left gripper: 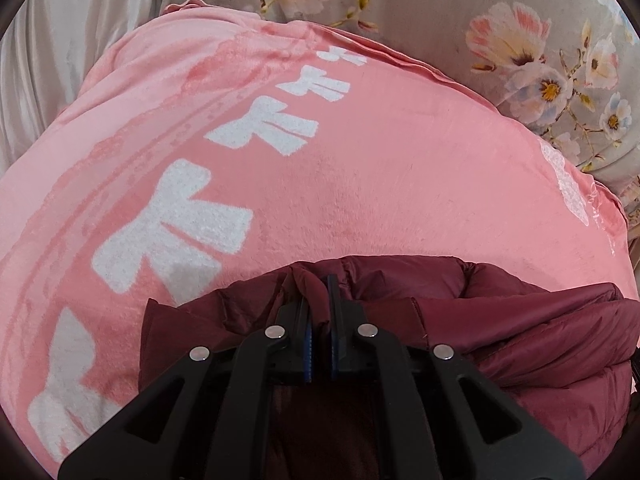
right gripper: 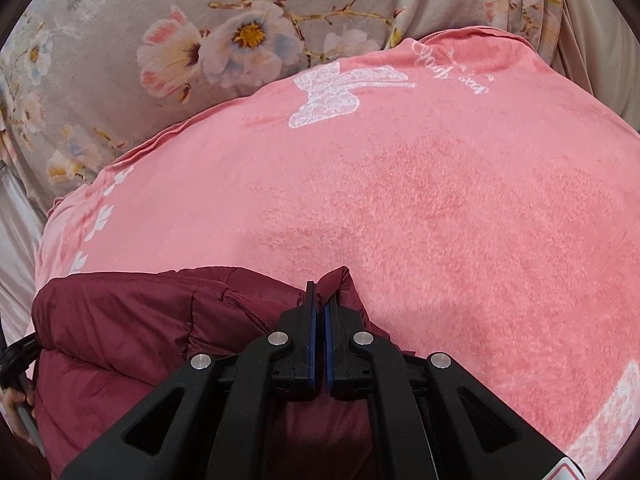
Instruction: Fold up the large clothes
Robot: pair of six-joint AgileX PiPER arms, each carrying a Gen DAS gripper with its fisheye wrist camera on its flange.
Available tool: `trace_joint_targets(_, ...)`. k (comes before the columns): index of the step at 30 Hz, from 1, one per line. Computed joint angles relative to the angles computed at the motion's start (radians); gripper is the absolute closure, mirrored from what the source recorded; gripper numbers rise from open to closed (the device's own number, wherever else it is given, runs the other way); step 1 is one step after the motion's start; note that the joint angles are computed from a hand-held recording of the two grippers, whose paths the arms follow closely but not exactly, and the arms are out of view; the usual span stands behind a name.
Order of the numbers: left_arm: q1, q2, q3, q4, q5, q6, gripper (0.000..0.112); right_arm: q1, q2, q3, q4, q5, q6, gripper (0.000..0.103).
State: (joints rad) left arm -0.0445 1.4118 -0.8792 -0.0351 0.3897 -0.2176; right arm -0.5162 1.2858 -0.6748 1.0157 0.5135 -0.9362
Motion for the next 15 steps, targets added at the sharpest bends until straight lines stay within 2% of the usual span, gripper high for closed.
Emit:
trace_joint_targets(2, 0.007, 0.008, -0.004, -0.037, 0.0, 0.036, 0.106, -0.039, 0.008, 0.002, 0.059, 0.045, -0.057, 0.101)
trace_joint_targets(3, 0.014, 0.009, -0.003, -0.068, -0.003, 0.066, 0.106, -0.081, 0.001, 0.005, 0.101, 0.094, -0.1, 0.098)
trace_joint_targets(5, 0.029, 0.006, -0.003, -0.133, -0.001, 0.128, 0.105, -0.137, -0.073, 0.03, 0.139, 0.134, -0.139, 0.092)
trace_joint_targets(7, 0.035, -0.036, 0.001, -0.127, 0.019, 0.126, 0.098, -0.206, -0.182, 0.057, 0.159, 0.172, -0.164, 0.071)
trace_joint_targets(8, 0.03, -0.085, 0.006, -0.079, 0.035, 0.088, 0.095, -0.282, -0.256, 0.063, 0.168, 0.237, -0.183, 0.069)
trace_joint_targets(9, 0.027, -0.123, 0.008, -0.05, 0.046, 0.066, 0.083, -0.334, -0.297, 0.056, 0.159, 0.289, -0.184, 0.069)
trace_joint_targets(10, 0.017, -0.179, 0.013, 0.015, 0.059, 0.007, 0.064, -0.389, -0.343, 0.044, 0.153, 0.348, -0.187, 0.069)
trace_joint_targets(11, 0.009, -0.262, 0.021, 0.075, 0.07, -0.045, 0.054, -0.462, -0.397, 0.025, 0.15, 0.433, -0.195, 0.069)
trace_joint_targets(12, 0.002, -0.316, 0.022, 0.096, 0.072, -0.062, 0.049, -0.499, -0.431, 0.001, 0.139, 0.486, -0.183, 0.07)
trace_joint_targets(13, -0.01, -0.371, 0.012, 0.125, 0.089, -0.081, 0.049, -0.52, -0.462, -0.021, 0.13, 0.526, -0.162, 0.073)
trace_joint_targets(15, -0.087, -0.45, -0.047, 0.259, 0.167, -0.186, 0.049, -0.516, -0.512, -0.056, 0.111, 0.577, -0.112, 0.076)
